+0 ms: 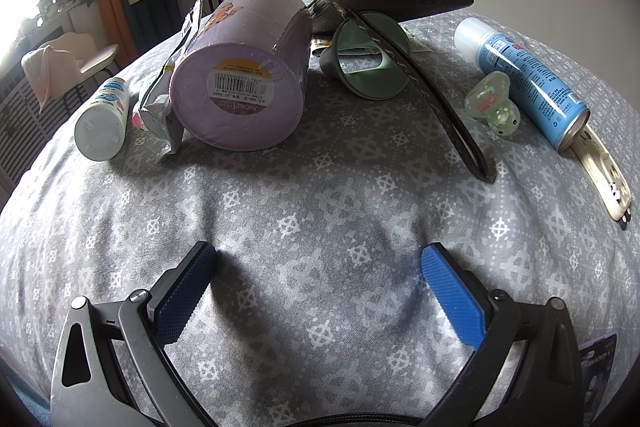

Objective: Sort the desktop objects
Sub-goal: 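Lift the yellow duck with the right tool toward the phone case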

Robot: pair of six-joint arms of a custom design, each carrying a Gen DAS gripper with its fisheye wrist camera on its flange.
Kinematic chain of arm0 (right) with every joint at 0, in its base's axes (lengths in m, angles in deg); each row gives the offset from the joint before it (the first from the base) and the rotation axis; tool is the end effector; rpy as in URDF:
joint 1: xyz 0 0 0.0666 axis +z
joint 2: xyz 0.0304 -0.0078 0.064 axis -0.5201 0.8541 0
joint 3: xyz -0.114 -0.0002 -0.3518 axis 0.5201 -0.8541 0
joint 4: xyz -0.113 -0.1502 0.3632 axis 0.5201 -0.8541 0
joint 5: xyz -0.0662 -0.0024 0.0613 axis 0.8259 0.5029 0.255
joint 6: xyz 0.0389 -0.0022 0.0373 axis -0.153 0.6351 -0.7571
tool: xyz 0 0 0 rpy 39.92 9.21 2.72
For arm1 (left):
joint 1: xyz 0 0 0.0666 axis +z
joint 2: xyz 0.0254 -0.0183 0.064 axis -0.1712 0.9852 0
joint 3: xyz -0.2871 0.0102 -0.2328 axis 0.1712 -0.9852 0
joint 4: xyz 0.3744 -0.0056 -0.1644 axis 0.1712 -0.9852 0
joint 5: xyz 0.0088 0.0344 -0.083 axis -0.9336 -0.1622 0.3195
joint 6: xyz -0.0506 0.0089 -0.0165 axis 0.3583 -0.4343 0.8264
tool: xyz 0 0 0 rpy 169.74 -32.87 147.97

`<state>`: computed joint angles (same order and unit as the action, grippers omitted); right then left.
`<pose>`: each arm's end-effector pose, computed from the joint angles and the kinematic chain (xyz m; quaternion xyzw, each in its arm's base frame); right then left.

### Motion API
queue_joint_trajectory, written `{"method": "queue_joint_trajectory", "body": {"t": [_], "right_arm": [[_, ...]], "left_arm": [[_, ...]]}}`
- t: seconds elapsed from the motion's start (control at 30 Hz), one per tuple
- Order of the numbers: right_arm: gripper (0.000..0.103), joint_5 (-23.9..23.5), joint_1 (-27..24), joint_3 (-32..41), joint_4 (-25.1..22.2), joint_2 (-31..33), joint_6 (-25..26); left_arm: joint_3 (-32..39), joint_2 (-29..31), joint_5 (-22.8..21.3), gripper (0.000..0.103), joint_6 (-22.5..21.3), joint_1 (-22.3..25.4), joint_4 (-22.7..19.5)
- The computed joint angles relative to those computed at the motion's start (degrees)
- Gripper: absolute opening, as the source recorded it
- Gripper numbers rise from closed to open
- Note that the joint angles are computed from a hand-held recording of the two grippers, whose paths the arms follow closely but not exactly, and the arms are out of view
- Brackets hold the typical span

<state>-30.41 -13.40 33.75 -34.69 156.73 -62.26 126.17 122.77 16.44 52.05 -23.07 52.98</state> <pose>0.4183 0.1297 0.3538 0.0814 0.9425 0.0545 0.3196 0.4123 -0.0891 0.2646 -0.0265 0.9406 0.0331 0.3368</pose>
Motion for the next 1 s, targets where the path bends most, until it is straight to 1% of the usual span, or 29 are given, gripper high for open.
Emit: {"method": "queue_joint_trajectory", "body": {"t": [0.3, 0.57, 1.0], "right_arm": [[0.053, -1.19, 3.34, 5.76, -0.52, 7.28, 2.17], [0.053, -1.65, 5.59, 11.66, -1.61, 13.17, 5.42], [0.053, -3.58, 7.51, 22.4, -2.4, 22.16, 9.17]], "left_arm": [[0.02, 0.03, -0.01, 0.103, 0.01, -0.01, 0.01], [0.03, 0.06, -0.02, 0.103, 0.03, -0.03, 0.02], [0.03, 0.04, -0.01, 0.103, 0.02, 0.0, 0.0]]}}
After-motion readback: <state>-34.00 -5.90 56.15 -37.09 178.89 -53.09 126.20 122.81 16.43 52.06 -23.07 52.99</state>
